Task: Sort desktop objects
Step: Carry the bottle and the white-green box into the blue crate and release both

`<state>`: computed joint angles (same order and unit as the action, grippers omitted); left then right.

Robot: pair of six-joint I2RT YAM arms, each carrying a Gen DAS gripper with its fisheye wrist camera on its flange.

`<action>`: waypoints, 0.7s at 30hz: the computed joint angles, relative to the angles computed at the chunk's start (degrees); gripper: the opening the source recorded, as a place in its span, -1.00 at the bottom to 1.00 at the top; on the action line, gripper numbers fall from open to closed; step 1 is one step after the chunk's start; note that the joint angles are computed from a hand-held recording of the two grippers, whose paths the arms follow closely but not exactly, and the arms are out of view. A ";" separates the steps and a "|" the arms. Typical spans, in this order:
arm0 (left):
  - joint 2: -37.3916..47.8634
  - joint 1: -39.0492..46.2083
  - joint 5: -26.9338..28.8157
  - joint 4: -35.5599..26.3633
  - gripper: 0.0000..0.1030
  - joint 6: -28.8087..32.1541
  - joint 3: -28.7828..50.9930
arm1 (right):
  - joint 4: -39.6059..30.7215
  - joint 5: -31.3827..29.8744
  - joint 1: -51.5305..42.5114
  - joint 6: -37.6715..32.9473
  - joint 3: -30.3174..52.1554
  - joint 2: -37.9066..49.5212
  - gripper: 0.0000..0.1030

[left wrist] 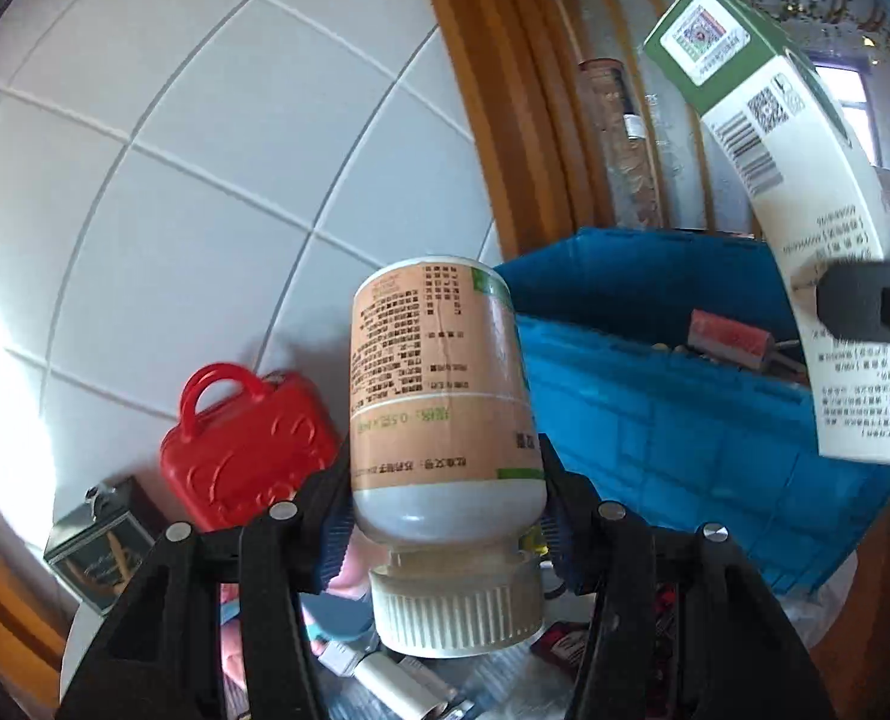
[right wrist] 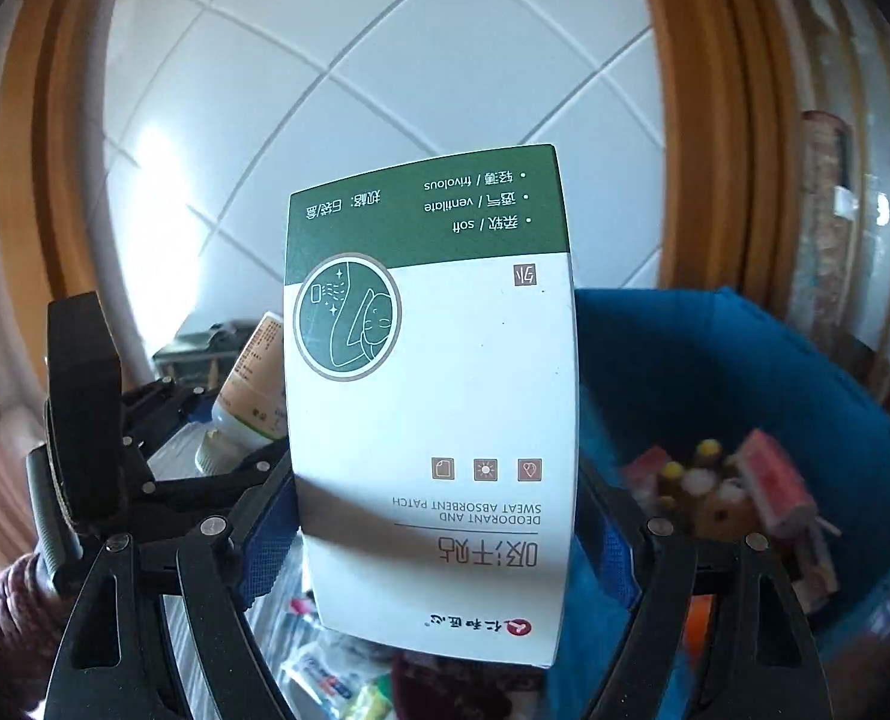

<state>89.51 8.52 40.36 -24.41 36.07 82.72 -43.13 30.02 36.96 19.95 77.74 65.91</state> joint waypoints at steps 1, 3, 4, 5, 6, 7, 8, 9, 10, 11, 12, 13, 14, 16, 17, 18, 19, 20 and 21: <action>-0.44 -2.32 -0.64 -1.14 0.02 -0.81 1.10 | -1.62 1.40 -0.90 -0.06 0.65 -1.59 0.59; -0.76 -7.47 -2.71 -2.56 0.02 -2.67 3.54 | -5.42 1.68 -5.96 -1.64 2.90 -4.63 0.59; -0.61 -10.11 -3.90 -2.54 0.02 -4.17 4.84 | -6.05 0.63 -8.92 -2.50 3.54 -5.54 0.59; -0.71 -12.80 -5.56 -2.52 0.02 -5.52 5.69 | -6.63 -1.81 -13.73 -4.02 4.32 -6.47 0.59; 0.23 -15.75 -7.68 -3.49 0.02 -6.62 7.92 | -7.11 -4.88 -19.03 -5.80 5.07 -7.04 0.60; 1.40 -18.78 -9.79 -4.12 0.02 -7.97 9.86 | -7.23 -7.77 -23.63 -6.99 5.86 -6.71 0.60; 2.86 -21.77 -11.81 -4.98 0.02 -9.25 12.20 | -7.68 -13.36 -30.60 -8.83 6.77 -6.42 0.60; 4.56 -24.45 -14.35 -5.75 0.02 -9.93 14.85 | -7.98 -19.09 -37.29 -10.57 7.54 -5.70 0.60; 6.48 -27.23 -17.38 -6.28 0.02 -10.38 17.63 | -7.87 -23.25 -42.63 -11.99 8.18 -4.54 0.60; 8.62 -29.30 -19.61 -7.40 0.02 -10.80 20.77 | -7.96 -26.62 -46.98 -13.51 9.17 -2.98 0.60; 10.56 -31.22 -21.84 -8.64 0.02 -11.37 23.74 | -7.51 -30.43 -51.37 -14.99 10.11 -0.77 0.60; 12.24 -33.02 -23.84 -9.22 0.02 -12.29 25.92 | -7.11 -33.23 -54.30 -15.77 10.98 1.00 0.60; 13.49 -34.26 -25.33 -9.89 0.04 -12.92 27.75 | -7.46 -33.62 -54.58 -15.77 12.73 2.83 0.60; 16.28 -36.50 -29.01 -11.36 0.36 -13.36 32.03 | -5.95 -37.02 -57.63 -16.74 14.36 6.95 0.60; 17.42 -37.51 -31.57 -11.52 0.51 -13.82 33.98 | -6.32 -39.12 -58.82 -16.87 15.63 8.69 0.61; 18.24 -38.32 -33.96 -10.90 0.79 -14.39 35.29 | -6.81 -41.26 -59.46 -17.05 18.28 11.73 0.61; 18.72 -38.85 -35.29 -10.26 1.00 -14.95 35.96 | -6.25 -42.48 -59.74 -17.32 18.04 12.51 0.61; 18.88 -39.18 -36.26 -9.42 1.00 -15.63 36.26 | -7.17 -42.14 -58.48 -17.05 19.81 13.68 0.67; 19.35 -39.32 -36.73 -9.74 1.00 -16.15 37.50 | -8.13 -42.58 -58.07 -17.46 22.48 15.75 0.70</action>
<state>108.86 -30.81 3.64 -34.15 19.91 120.22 -51.25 -12.56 -21.11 2.49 100.22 81.67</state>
